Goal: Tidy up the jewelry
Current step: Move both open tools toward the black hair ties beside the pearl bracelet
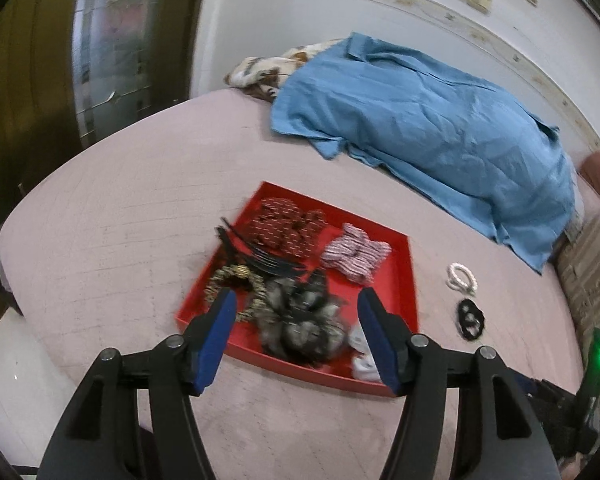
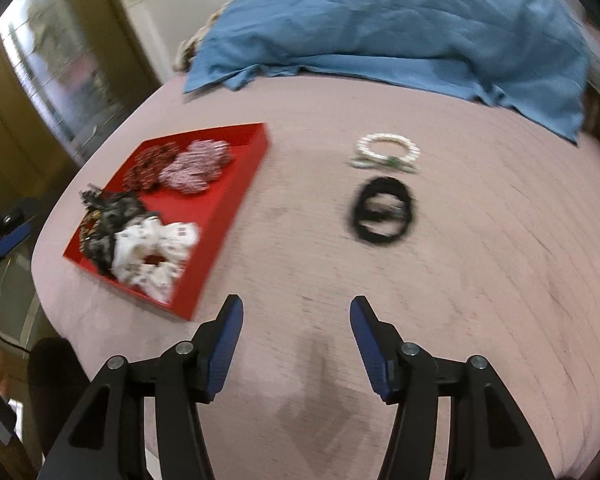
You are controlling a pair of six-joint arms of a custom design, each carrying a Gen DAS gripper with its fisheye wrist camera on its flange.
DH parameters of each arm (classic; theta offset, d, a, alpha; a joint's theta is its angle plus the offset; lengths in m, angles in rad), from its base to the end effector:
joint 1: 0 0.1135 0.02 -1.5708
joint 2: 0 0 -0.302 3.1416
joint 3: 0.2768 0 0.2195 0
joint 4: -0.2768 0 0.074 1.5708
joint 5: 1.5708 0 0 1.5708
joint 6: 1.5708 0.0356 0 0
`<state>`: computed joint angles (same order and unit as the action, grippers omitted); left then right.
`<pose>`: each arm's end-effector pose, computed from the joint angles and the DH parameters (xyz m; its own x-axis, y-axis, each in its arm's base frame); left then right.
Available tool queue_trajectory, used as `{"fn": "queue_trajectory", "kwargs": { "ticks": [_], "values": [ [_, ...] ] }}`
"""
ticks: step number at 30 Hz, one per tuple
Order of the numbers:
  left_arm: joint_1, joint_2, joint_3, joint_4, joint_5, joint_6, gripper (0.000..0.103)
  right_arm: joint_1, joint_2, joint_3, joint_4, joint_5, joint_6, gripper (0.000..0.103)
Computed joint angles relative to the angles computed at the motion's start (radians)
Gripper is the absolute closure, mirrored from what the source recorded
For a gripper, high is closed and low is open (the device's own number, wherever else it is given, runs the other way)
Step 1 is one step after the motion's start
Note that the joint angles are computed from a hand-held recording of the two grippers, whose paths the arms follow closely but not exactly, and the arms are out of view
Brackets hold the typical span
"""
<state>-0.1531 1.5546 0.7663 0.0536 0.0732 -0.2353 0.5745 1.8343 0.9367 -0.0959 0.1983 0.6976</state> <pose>0.2840 -0.0465 0.2346 -0.6922 -0.1284 -0.7102 0.0456 0.9743 -0.2207 0.2864 0.1770 0.1861 -0.8233 0.2173 -0.5243 0.1127 0.9680 0.2241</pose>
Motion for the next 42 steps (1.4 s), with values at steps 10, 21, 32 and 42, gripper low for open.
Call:
{"fn": "queue_trajectory", "kwargs": {
  "ticks": [10, 21, 32, 42],
  "values": [
    [-0.218, 0.025, 0.026, -0.046, -0.065, -0.004, 0.041, -0.166, -0.055, -0.171, 0.095, -0.049, -0.02, 0.043],
    [-0.311, 0.127, 0.075, -0.064, -0.089, -0.014, 0.041, -0.268, 0.15, 0.032, 0.119, -0.117, -0.111, 0.064],
    [-0.364, 0.178, 0.114, -0.088, -0.097, -0.02, 0.041, -0.348, 0.089, -0.12, 0.204, -0.103, -0.134, 0.095],
    [-0.489, 0.355, 0.31, -0.143, -0.096, -0.069, 0.041, -0.528, -0.055, -0.437, 0.41, -0.023, -0.18, 0.094]
  ]
}}
